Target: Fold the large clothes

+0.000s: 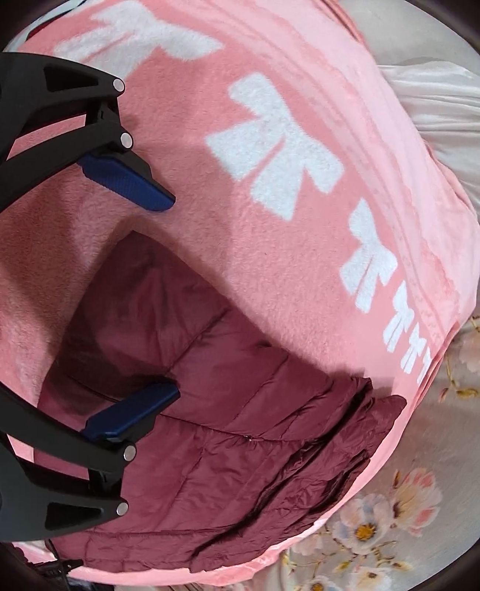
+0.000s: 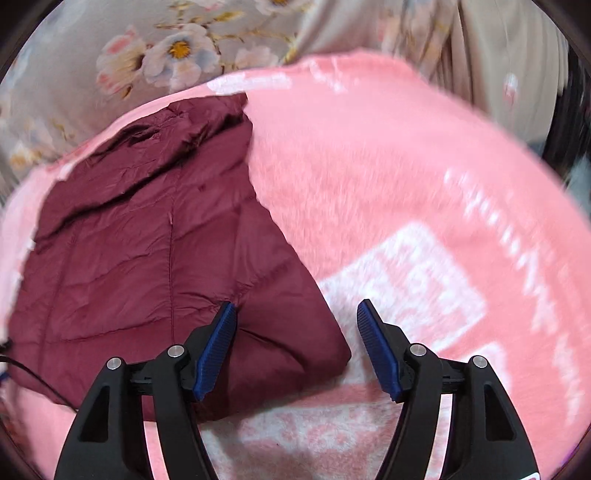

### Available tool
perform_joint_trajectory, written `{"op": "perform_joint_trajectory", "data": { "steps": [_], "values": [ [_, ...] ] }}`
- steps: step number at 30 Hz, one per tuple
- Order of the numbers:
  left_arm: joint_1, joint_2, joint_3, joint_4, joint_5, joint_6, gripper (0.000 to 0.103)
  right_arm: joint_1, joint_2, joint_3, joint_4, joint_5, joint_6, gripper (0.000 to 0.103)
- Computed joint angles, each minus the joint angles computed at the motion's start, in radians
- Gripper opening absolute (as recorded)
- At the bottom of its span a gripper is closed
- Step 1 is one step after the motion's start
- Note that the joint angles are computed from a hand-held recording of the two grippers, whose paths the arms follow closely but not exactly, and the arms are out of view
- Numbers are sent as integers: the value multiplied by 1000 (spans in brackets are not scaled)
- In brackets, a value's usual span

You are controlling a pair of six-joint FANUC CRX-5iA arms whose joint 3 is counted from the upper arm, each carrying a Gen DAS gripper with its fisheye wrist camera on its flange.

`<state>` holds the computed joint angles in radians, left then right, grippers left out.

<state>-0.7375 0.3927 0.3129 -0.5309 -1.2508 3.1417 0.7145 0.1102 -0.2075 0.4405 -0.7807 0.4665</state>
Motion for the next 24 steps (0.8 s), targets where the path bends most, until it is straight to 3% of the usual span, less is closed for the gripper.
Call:
{"op": "perform_joint_trajectory", "data": {
  "steps": [2, 4, 5, 6, 10, 16, 20, 24],
  "values": [
    [-6, -3, 4, -2, 19, -22, 65, -10, -9, -12, -28, 30, 9, 62],
    [2, -25, -22, 26, 88, -54, 27, -11, -25, -18, -67, 69, 59, 17],
    [3, -31, -29, 31, 105, -60, 20, -9, -34, -18, -92, 85, 75, 8],
    [0, -36, -28, 32, 110, -65, 10, -2, -45, -32, -65, 96, 55, 6],
    [-29, -75, -41, -1, 125, -43, 5, 29, -111, -102, 51, 144, -15, 4],
    [-129, -170, -69, -93, 87, -14, 4, 97, -311, -268, 216, 192, -37, 4],
    [-251, -235, -60, -204, 0, 42, 4, 172, -465, -372, 337, 182, 2, 4],
    [-360, -255, 24, -361, -124, 44, 4, 196, -544, -403, 515, 183, -68, 4]
  ]
}}
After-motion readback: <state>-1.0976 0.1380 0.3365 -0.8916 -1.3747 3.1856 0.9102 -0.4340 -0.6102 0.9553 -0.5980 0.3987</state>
